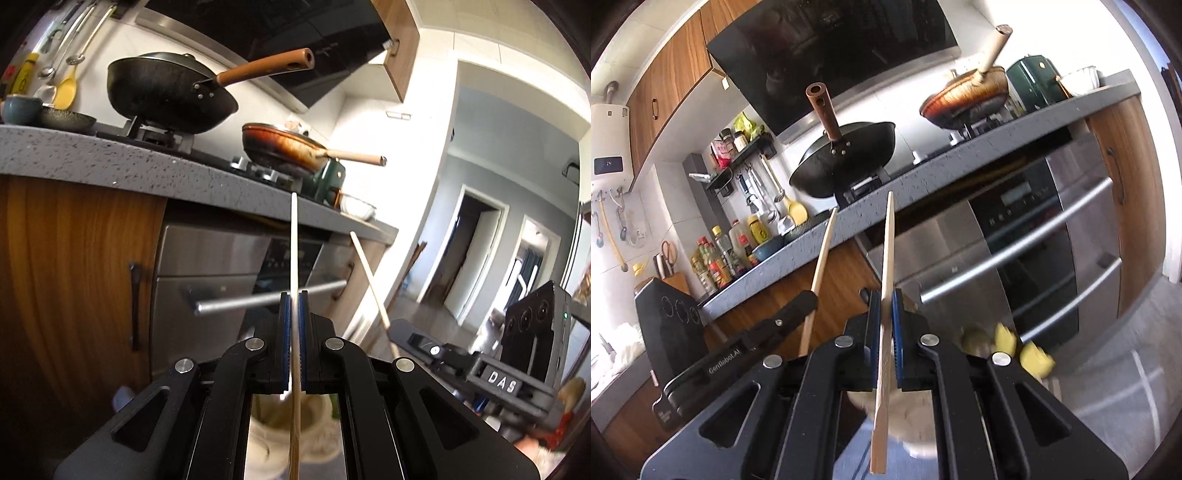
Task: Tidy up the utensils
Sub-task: 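Lift both chopsticks upright and carry them over the ceramic holder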
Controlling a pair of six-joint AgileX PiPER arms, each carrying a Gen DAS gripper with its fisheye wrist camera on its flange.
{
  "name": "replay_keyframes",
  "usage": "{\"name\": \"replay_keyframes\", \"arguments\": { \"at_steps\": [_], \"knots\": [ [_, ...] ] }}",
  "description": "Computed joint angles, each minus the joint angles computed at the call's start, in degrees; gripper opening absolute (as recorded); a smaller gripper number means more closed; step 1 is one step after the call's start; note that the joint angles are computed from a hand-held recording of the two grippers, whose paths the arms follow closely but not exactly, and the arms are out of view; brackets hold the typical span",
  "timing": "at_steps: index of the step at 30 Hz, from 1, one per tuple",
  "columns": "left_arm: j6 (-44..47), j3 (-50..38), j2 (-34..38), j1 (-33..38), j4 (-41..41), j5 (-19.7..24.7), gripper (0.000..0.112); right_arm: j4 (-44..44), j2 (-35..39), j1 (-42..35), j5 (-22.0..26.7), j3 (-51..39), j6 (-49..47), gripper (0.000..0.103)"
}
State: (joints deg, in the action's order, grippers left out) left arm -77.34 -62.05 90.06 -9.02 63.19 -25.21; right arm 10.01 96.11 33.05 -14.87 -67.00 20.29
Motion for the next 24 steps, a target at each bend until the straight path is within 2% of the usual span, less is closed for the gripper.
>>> {"name": "replay_keyframes", "arguments": {
  "at_steps": [4,7,16,24],
  "knots": [
    [6.6,-2.9,4.4,-0.5,-7.9,-0.7,0.004,11.7,4.4,1.7,-6.0,-3.3,-13.5,0.006],
    [11.5,-4.2,7.2,-0.6,-13.8,-2.2,0.004,14.5,6.6,2.7,-9.3,-4.8,-17.4,0.006],
    [23.0,-2.9,11.5,-0.6,-24.6,-8.3,0.004,8.6,8.8,2.7,-14.0,-4.9,-12.0,0.006],
    [29.4,-1.5,12.9,-1.7,-28.0,-10.2,0.004,11.2,8.5,4.3,-16.5,-4.1,-16.4,0.006]
  ]
}}
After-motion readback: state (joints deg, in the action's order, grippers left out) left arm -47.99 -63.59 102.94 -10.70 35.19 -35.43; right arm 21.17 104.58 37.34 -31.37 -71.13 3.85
